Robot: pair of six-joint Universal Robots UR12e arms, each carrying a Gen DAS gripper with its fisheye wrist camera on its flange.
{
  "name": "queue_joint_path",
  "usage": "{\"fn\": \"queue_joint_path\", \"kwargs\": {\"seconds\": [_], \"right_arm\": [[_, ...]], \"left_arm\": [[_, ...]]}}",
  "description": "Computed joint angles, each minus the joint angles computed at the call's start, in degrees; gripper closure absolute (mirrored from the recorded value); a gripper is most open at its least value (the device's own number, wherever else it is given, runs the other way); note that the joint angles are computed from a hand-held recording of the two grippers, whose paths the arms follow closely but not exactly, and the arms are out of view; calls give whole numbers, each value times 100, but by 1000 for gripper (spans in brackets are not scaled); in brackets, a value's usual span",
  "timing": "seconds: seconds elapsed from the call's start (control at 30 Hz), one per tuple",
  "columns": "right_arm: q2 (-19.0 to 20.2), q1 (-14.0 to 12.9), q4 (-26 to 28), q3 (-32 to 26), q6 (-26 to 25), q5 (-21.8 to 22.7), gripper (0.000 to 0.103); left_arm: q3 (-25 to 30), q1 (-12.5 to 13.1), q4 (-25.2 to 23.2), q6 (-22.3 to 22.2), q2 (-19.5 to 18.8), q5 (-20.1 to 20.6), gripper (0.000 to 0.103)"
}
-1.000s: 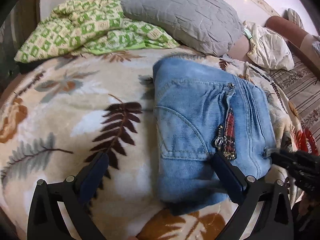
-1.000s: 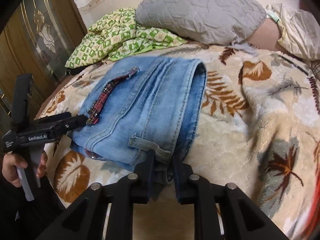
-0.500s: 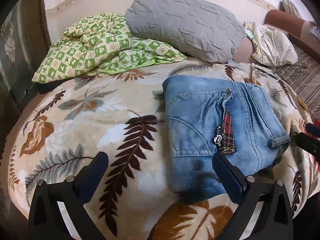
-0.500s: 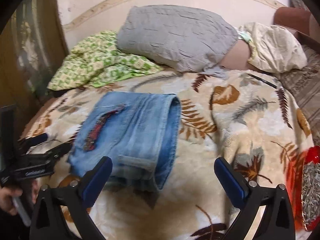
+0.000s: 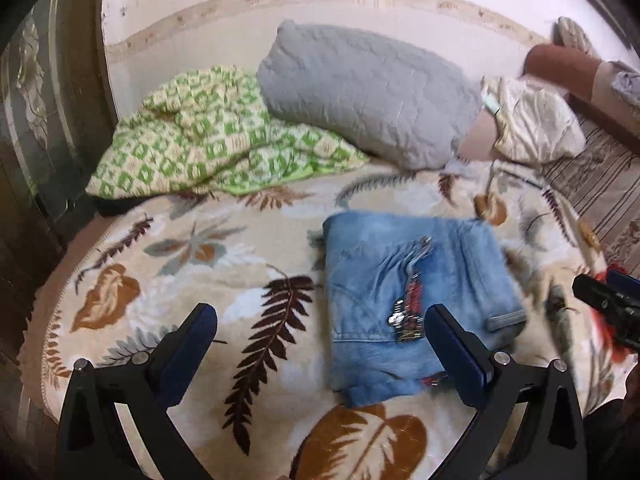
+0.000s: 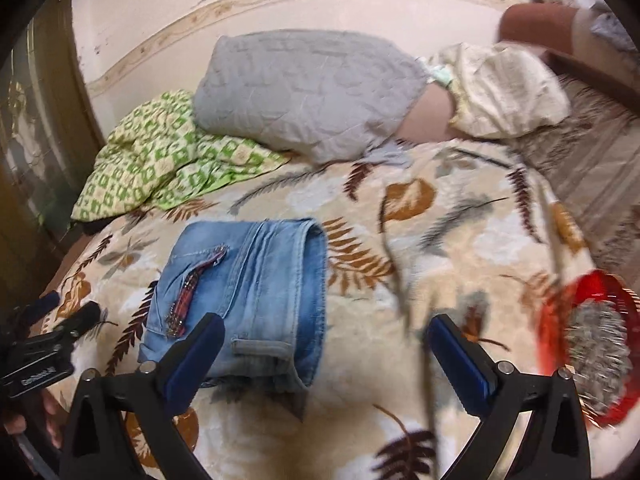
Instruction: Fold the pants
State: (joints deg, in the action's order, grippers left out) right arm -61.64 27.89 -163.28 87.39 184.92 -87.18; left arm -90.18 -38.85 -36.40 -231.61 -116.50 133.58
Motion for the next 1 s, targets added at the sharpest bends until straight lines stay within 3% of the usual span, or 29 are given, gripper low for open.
{"fn": "queue_joint_path", "kwargs": {"seconds": [0.13,0.27,0.47,0.77,1.0], "right_arm": [[-307,75,-277,338,-77,-234,0],[-608,146,-432,747,-30,-375,0],[-843,210,-574,1246,181,-474,0],[-923,234,-756,1389,121,-567,0],[-896,262,-730,1333,-52,-610,0]], "left_arm": [[14,-215,151,114,62,227,0],[50,-468,59,-133,63,492,0],[44,-697,-157,-552,37,462,0],[37,-795,-583,-955,78,501,0],[-36,-774,-537,-1057,131,523,0]]}}
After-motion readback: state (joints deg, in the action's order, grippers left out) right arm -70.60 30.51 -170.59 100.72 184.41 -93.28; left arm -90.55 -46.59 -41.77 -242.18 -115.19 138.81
